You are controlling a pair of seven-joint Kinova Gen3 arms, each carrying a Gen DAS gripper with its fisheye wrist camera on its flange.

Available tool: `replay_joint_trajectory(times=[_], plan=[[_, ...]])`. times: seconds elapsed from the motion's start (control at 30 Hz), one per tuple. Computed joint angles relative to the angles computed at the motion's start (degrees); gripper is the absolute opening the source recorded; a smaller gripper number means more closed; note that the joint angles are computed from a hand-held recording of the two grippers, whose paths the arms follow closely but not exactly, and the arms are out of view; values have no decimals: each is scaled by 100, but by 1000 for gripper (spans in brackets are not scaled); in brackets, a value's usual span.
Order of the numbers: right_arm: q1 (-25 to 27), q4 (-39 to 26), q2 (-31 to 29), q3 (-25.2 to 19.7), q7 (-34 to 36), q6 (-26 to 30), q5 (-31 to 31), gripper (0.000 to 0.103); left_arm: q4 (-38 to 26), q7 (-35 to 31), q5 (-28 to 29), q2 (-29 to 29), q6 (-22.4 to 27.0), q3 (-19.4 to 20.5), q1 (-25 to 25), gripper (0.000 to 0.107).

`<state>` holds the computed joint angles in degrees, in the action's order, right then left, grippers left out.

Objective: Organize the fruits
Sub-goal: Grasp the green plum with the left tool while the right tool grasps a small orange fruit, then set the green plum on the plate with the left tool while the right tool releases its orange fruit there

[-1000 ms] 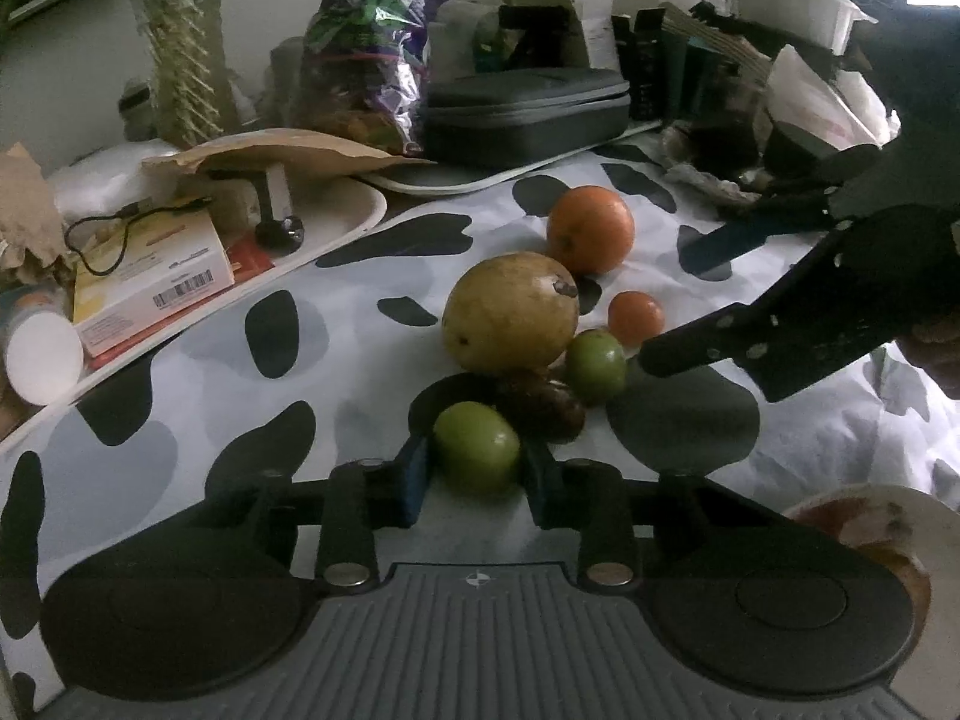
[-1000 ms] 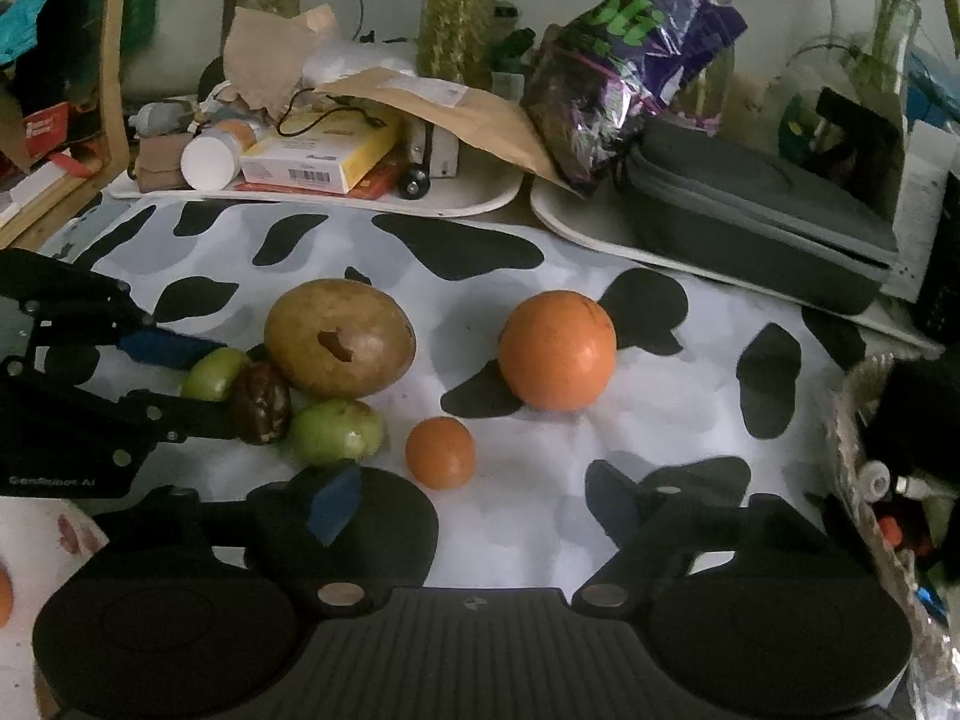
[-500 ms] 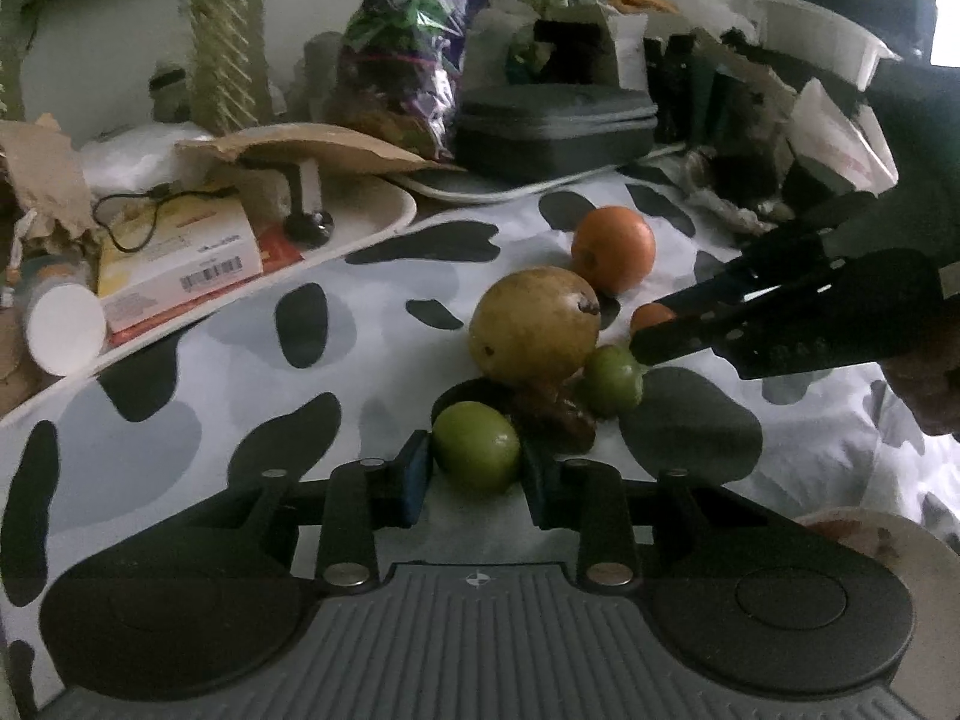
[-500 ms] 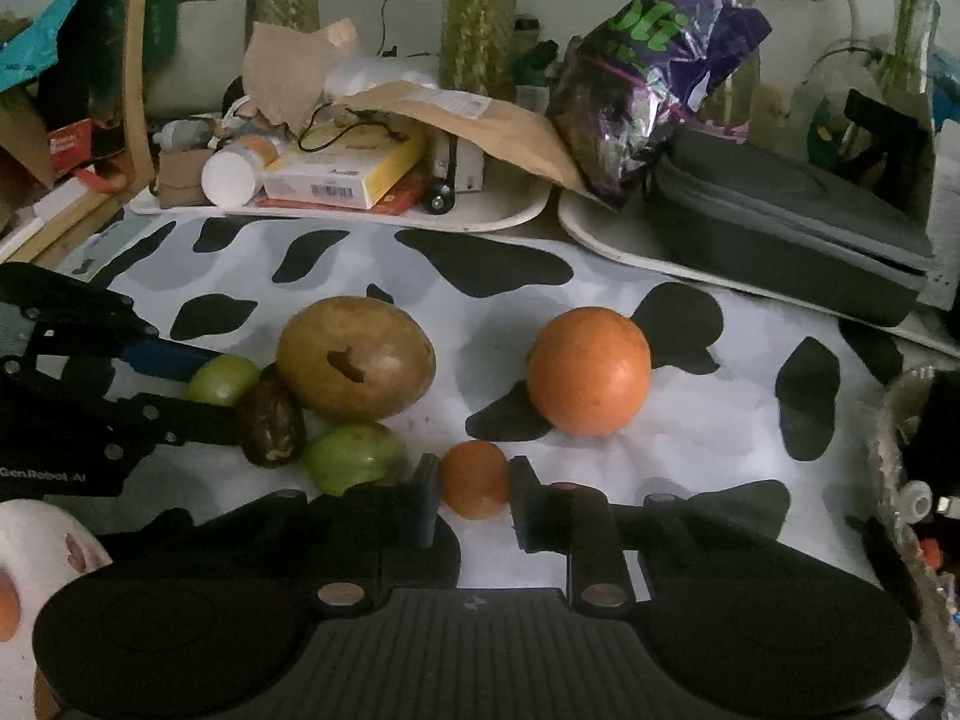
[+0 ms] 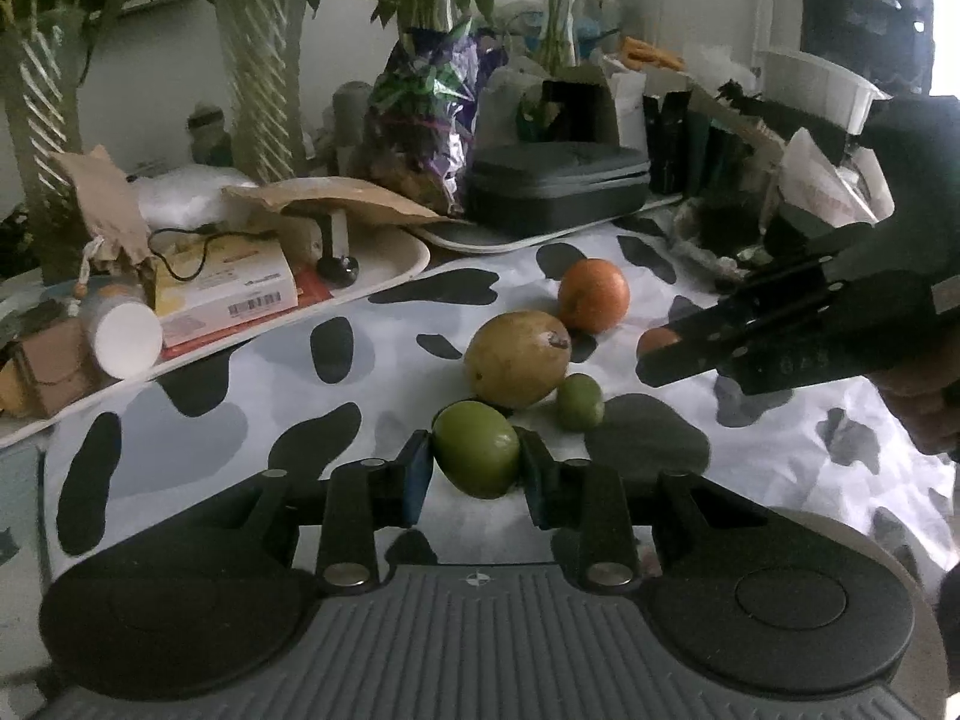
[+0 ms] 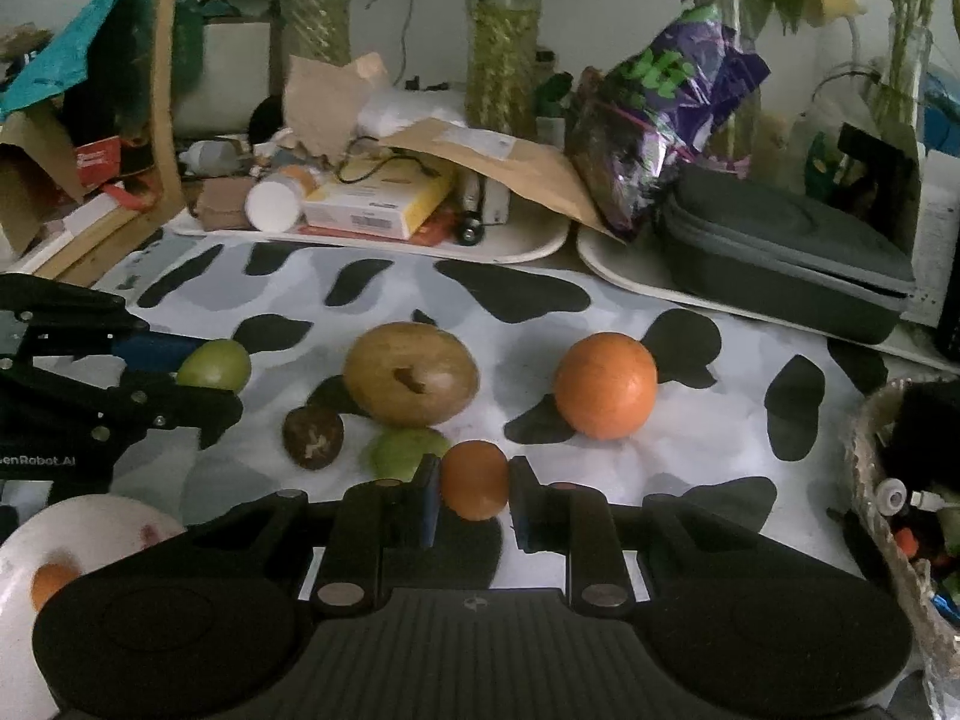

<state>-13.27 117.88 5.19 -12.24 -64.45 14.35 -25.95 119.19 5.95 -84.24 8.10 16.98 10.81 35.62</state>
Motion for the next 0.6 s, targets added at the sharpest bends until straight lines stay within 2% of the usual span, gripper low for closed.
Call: replay_joint_trajectory(times=[0.2,0.37,0.5,0.6], plan=[[-123,150,-344,61,120,161,-280,24,148,-43,298,-229,355,197,158,30],[-429,283,-685,263,-12,326,-262,24,291,191,338,-425,664,425,256,30],[-686,414,-1013,510,81,540,-486,24,395,225,545,-591,944,649,338,30],[-831,532,-1280,533,-149,659,-295,25,462,237,707,-705,1168,827,412,30]])
